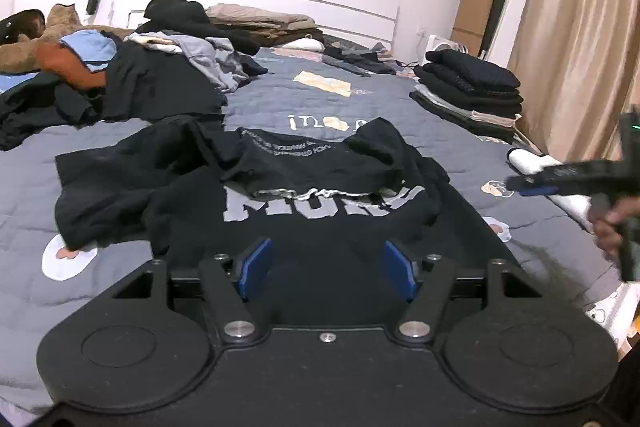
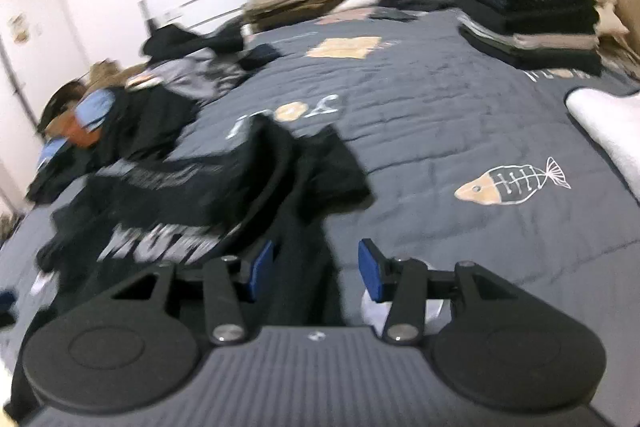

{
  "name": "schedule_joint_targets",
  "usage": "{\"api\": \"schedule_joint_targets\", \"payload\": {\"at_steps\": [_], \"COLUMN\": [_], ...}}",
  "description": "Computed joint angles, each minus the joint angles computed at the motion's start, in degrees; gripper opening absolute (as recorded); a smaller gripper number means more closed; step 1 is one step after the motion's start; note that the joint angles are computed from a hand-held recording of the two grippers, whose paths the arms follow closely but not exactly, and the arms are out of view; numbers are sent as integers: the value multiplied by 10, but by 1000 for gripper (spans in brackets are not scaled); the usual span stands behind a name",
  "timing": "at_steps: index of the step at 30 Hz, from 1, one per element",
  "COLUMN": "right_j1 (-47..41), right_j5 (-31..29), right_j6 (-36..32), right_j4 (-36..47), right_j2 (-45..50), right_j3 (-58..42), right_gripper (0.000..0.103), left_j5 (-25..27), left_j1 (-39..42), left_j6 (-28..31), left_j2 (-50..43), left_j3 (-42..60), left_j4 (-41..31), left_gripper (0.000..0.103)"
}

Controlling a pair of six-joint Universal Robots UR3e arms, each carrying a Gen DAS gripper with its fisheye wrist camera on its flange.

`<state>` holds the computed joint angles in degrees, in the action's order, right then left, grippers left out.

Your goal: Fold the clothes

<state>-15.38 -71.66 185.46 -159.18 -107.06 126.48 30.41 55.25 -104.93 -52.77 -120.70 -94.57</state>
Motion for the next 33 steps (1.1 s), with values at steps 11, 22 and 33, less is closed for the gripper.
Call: {"api": "schedule_joint_targets", "payload": {"at_steps": [11, 22, 33], "right_j1": [-23, -13, -16], "right_j5": [20, 9, 37], "right_j6": [25, 45, 87], "right_j4": [-127, -145, -183], "right_j2": [225, 309, 368], "right_j3": [-86, -149, -162], "right_gripper": [46, 47, 52], "left_j5": [-34, 27, 19], "left_j1": [-144, -402, -442], "left_j6": [-146, -546, -582], "left_j2": [-79, -371, -482], "left_j3": [7, 133, 199], "left_j4": [145, 640, 659], "left_gripper": [68, 71, 74]}}
